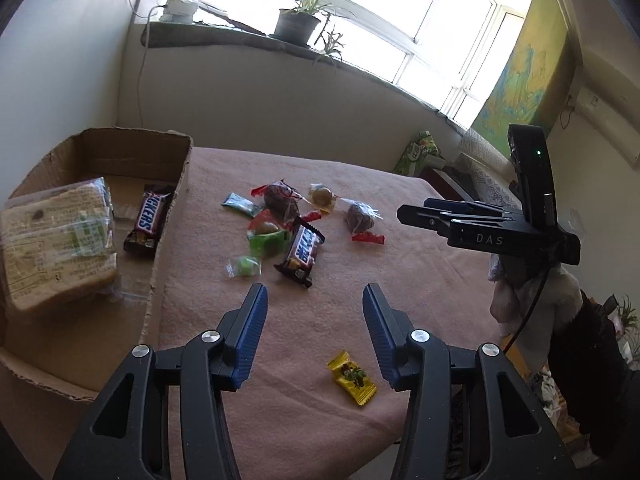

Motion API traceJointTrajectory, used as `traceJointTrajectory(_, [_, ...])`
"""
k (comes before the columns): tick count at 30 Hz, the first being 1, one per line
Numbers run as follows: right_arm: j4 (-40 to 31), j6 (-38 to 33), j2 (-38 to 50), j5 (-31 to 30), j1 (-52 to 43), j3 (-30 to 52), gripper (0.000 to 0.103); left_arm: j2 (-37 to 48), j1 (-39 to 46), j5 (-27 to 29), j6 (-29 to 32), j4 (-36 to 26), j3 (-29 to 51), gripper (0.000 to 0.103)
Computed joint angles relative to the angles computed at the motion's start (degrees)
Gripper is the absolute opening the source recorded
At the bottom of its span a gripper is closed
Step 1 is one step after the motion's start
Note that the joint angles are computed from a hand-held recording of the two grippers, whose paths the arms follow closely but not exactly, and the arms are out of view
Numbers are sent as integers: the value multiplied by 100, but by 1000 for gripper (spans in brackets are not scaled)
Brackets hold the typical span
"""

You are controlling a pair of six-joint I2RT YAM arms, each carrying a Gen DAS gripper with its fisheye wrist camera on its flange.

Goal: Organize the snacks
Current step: 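Grasp the yellow candy with the left tool while the right tool grasps the chocolate bag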

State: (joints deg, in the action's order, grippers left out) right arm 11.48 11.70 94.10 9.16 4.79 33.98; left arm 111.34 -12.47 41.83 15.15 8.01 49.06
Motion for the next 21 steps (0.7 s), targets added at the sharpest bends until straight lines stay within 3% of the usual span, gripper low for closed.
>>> traceJointTrajectory(7, [353,132,616,-461,-641,24,73,59,-352,23,305,-342,-253,49])
traceJointTrajectory(16, [288,149,1197,-391,-643,511,73,210,-824,-627,473,49,-657,49])
traceJointTrajectory(21, [185,148,1475,-344,-587,829,73,209,-1189,-1183,485,634,-939,49])
